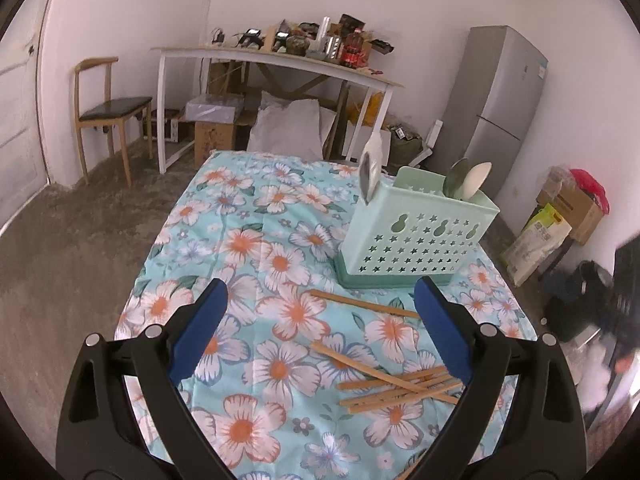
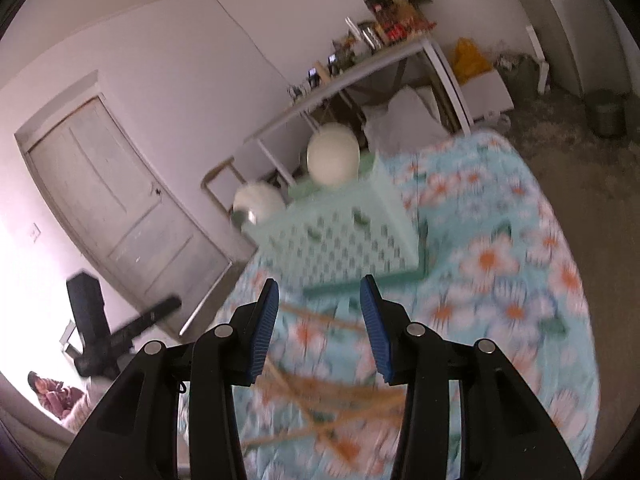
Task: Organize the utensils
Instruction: 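Move both tools down to the wooden chopsticks on the quilt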
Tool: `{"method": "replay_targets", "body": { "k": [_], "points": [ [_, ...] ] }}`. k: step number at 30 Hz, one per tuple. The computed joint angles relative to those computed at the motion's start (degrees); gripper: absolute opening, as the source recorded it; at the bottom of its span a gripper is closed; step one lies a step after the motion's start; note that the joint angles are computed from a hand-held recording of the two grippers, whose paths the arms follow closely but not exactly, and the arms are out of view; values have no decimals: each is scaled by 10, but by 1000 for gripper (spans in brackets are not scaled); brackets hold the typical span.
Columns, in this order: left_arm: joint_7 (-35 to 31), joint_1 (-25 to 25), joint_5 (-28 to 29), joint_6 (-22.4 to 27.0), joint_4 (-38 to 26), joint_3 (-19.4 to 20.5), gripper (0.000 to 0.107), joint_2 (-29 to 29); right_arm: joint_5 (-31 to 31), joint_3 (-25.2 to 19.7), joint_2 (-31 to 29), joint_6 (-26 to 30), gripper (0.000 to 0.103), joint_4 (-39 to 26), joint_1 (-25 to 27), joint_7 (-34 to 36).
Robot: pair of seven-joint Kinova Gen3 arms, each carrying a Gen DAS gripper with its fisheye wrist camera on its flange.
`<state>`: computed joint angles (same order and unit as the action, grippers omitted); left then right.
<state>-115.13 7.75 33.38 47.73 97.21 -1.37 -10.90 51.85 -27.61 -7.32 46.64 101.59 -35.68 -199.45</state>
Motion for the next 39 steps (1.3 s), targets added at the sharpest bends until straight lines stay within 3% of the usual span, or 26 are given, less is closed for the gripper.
{"method": "replay_targets", "body": {
  "k": [12, 19, 24, 27, 32, 39],
  "points": [
    [45, -22, 7, 57, 2, -11, 90, 14, -38, -6, 10, -124, 42, 69, -17, -109],
    [50, -46, 54, 117, -12, -20, 89, 44, -29, -10, 13, -149, 42, 91, -18, -167],
    [51, -78, 114, 193, -32, -18, 63, 90, -31, -5, 13, -152, 42, 92, -18, -166],
    [62, -101, 152, 236, -36, -9, 54, 121, -29, -5, 11, -156, 42, 97, -15, -175],
    [99, -125, 183, 281, -45, 13, 48, 169, -28, -8, 6, -163, 42, 106, -7, -184],
    [136, -133, 184, 278, -51, 37, 38, 203, -29, -13, 2, -171, 42, 113, 5, -191]
  ]
}}
